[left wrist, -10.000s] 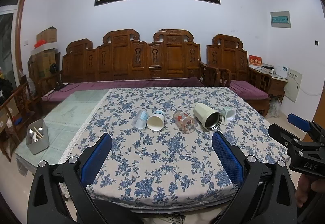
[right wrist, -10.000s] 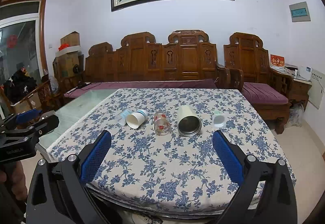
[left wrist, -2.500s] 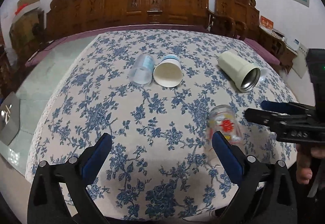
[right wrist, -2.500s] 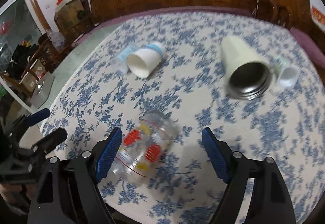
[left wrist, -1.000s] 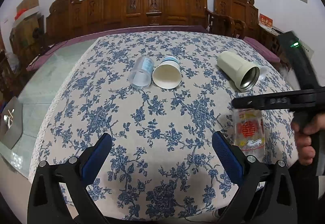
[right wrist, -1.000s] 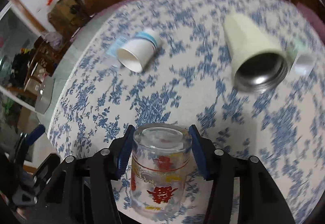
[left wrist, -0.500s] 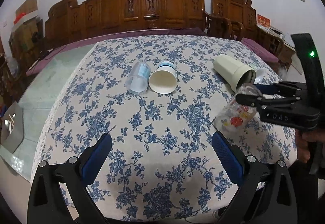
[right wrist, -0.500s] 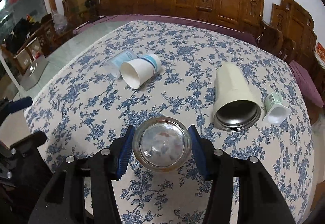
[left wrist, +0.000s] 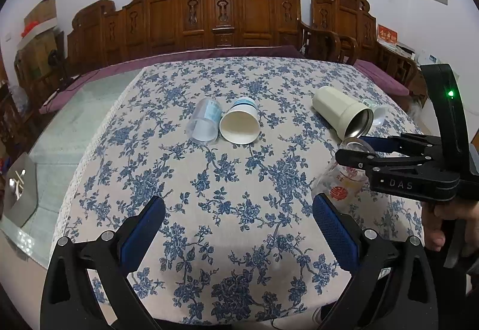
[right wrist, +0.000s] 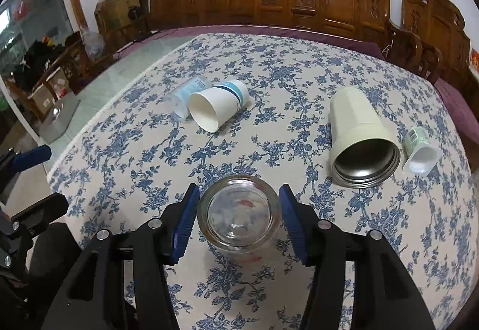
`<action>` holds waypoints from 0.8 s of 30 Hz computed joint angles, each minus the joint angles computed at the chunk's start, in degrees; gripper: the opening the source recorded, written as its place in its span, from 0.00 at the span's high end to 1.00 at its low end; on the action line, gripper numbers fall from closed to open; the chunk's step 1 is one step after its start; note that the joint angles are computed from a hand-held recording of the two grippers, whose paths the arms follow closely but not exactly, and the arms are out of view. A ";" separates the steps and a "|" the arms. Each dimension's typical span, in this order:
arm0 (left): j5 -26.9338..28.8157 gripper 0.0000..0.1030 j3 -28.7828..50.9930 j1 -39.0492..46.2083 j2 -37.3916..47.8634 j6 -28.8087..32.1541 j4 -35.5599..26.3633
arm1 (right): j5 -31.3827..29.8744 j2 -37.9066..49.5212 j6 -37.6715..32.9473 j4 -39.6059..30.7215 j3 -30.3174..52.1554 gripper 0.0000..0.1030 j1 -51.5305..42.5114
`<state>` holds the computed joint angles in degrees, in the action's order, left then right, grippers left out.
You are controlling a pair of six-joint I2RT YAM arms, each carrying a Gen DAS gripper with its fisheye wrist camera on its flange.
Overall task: Flip cup upside down
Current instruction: 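Lift and turn the glass cup with the right tool, lowering it rim-down, then open the right tool and pull it back from the glass cup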
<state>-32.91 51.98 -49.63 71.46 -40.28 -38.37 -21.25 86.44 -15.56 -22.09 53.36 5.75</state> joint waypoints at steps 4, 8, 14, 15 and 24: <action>-0.83 0.08 0.34 -1.02 -0.35 -1.01 -1.10 | -1.77 -1.14 -0.14 -0.35 -1.11 0.40 -1.35; -1.96 0.08 0.99 -2.89 -0.97 -2.71 -3.07 | -3.01 -3.90 -0.09 -0.53 -3.31 0.35 -3.24; -5.14 0.08 3.08 -7.73 -1.96 -7.68 -8.57 | -6.98 -12.89 -0.48 -3.02 -8.66 0.23 -10.04; -5.82 0.08 3.69 -8.56 -1.88 -8.58 -9.60 | -7.64 -15.34 -0.61 -3.96 -9.58 0.17 -11.66; -20.28 0.08 14.65 -24.14 1.16 -26.16 -27.54 | -19.91 -39.55 -7.66 -19.24 -9.83 0.02 -31.60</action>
<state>-53.18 66.64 -73.77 72.62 -66.43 -65.91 -41.16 46.89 -23.22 -41.33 43.52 -25.86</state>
